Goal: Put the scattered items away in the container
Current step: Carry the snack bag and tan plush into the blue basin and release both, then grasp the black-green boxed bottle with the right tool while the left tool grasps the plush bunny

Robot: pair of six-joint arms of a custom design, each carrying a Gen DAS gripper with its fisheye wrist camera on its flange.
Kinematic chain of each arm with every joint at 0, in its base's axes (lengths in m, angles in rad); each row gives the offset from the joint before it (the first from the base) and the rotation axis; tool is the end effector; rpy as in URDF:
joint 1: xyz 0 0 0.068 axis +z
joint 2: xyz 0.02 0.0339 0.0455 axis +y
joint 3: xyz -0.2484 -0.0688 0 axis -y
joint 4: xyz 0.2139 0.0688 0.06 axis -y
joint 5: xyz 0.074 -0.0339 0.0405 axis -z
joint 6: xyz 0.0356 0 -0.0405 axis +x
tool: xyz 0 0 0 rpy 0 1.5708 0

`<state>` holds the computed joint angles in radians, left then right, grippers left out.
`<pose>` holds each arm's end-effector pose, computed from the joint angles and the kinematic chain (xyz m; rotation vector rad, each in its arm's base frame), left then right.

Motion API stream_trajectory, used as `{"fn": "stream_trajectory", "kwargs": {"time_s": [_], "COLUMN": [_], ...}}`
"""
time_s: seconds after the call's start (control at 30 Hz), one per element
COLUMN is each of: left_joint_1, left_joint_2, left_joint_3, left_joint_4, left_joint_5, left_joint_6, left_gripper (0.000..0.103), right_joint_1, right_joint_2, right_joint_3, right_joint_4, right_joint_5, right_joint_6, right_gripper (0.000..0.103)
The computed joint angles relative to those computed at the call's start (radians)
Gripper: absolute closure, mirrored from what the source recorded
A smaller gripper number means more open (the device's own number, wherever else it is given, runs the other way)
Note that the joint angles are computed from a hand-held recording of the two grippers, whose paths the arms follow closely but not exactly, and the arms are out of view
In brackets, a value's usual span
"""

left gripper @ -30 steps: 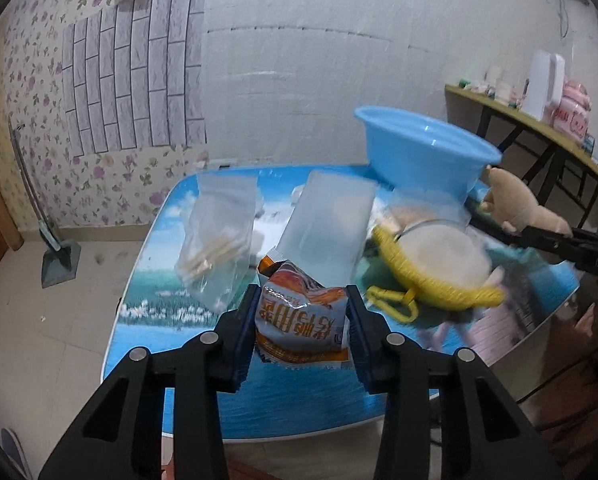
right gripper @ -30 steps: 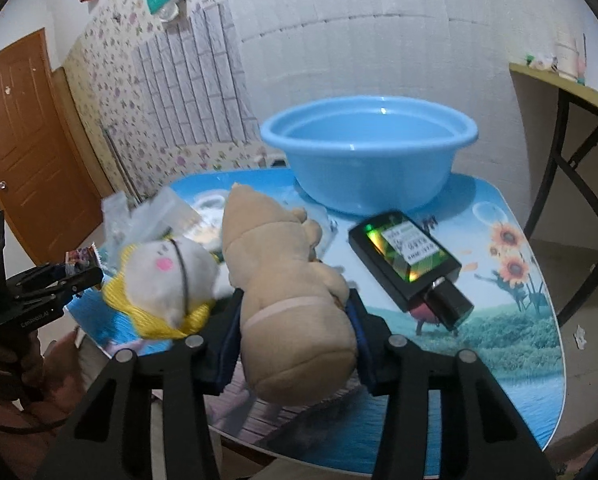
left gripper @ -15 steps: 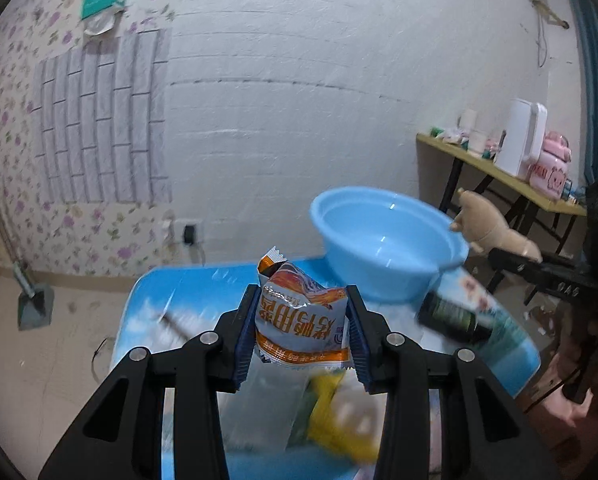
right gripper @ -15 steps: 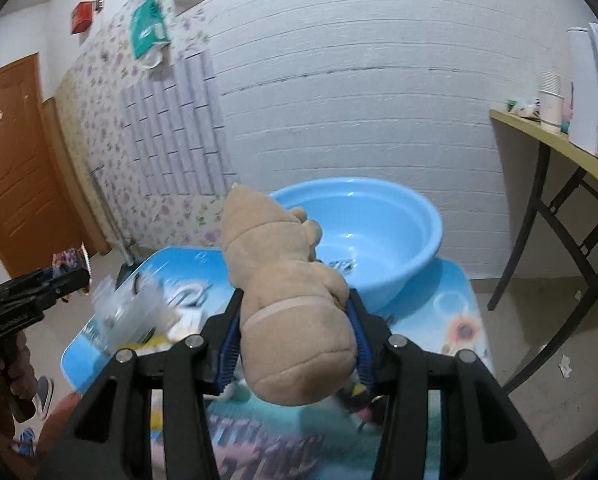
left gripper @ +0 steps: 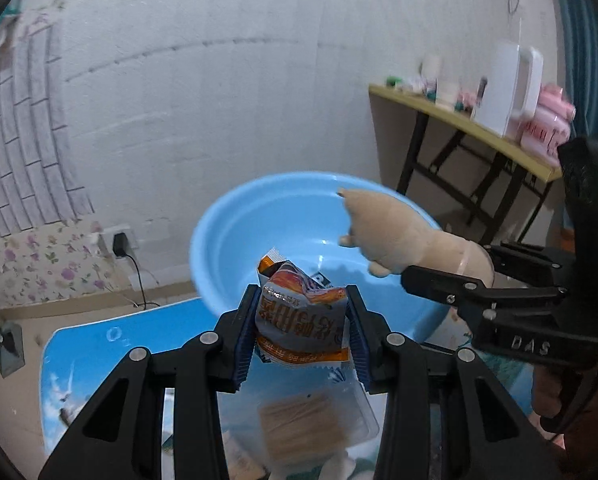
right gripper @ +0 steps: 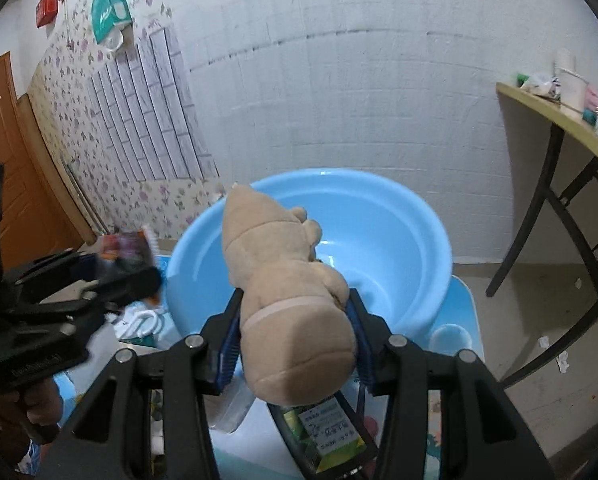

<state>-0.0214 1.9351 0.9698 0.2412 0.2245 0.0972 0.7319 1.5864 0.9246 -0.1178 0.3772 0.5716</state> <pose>0.3608 -0.0156 0.1319 0.2507 2.2685 -0.2178 0.2361 0.1945 0.2025 -0.0014 2.2940 0.2323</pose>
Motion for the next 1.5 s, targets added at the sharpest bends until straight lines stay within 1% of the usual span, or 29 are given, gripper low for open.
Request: {"fn": "stream_trajectory", "kwargs": {"time_s": [0.1, 0.27, 0.37, 0.43, 0.53, 0.63, 0.83, 0.97, 1.2, 1.27, 1.33, 1.4, 1.5], "left_joint_1": [-0.016, -0.035, -0.032, -0.027, -0.02, -0.015, 0.001, 0.02, 0.09, 0.115, 0.136, 0.156, 0.172], "left_joint_2": [0.075, 0.162, 0.189, 0.197, 0.199, 0.177, 0.114, 0.052, -0.059, -0.096, -0.128, -0.16, -0.2], "left_joint_3": [0.08, 0.173, 0.212, 0.227, 0.226, 0.195, 0.122, 0.044, -0.123, -0.19, -0.256, -0.321, -0.402], "left_joint_4": [-0.044, -0.097, -0.124, -0.137, -0.134, -0.108, -0.078, -0.05, 0.005, 0.032, 0.064, 0.086, 0.109], "left_joint_5": [-0.009, -0.035, -0.03, -0.016, -0.02, -0.012, -0.004, 0.003, 0.031, 0.052, 0.077, 0.099, 0.106], "left_joint_6": [0.003, 0.027, 0.014, 0.005, 0.004, -0.002, 0.007, 0.016, 0.033, 0.038, 0.042, 0.058, 0.083], "left_gripper": [0.063, 0.062, 0.062, 0.061, 0.057, 0.057, 0.056, 0.056, 0.055, 0.051, 0.045, 0.044, 0.042], "right_joint_1": [-0.032, -0.07, -0.096, -0.098, -0.103, -0.096, -0.07, -0.044, 0.019, 0.039, 0.055, 0.071, 0.095], "right_joint_2": [0.034, 0.093, 0.109, 0.114, 0.118, 0.122, 0.124, 0.085, -0.022, -0.057, -0.086, -0.116, -0.143], "right_joint_3": [-0.004, 0.005, 0.002, 0.009, 0.009, 0.015, 0.06, 0.046, -0.013, -0.039, -0.067, -0.108, -0.166], "right_joint_4": [0.033, 0.076, 0.096, 0.099, 0.104, 0.094, 0.034, 0.011, -0.037, -0.048, -0.06, -0.064, -0.067], "right_joint_5": [-0.039, -0.098, -0.14, -0.146, -0.158, -0.143, -0.105, -0.068, 0.012, 0.035, 0.049, 0.055, 0.072], "right_joint_6": [-0.014, -0.04, -0.049, -0.06, -0.06, -0.046, -0.015, 0.008, 0.066, 0.088, 0.12, 0.154, 0.188], "right_gripper": [0.057, 0.056, 0.056, 0.056, 0.055, 0.054, 0.046, 0.046, 0.046, 0.046, 0.046, 0.046, 0.046]}}
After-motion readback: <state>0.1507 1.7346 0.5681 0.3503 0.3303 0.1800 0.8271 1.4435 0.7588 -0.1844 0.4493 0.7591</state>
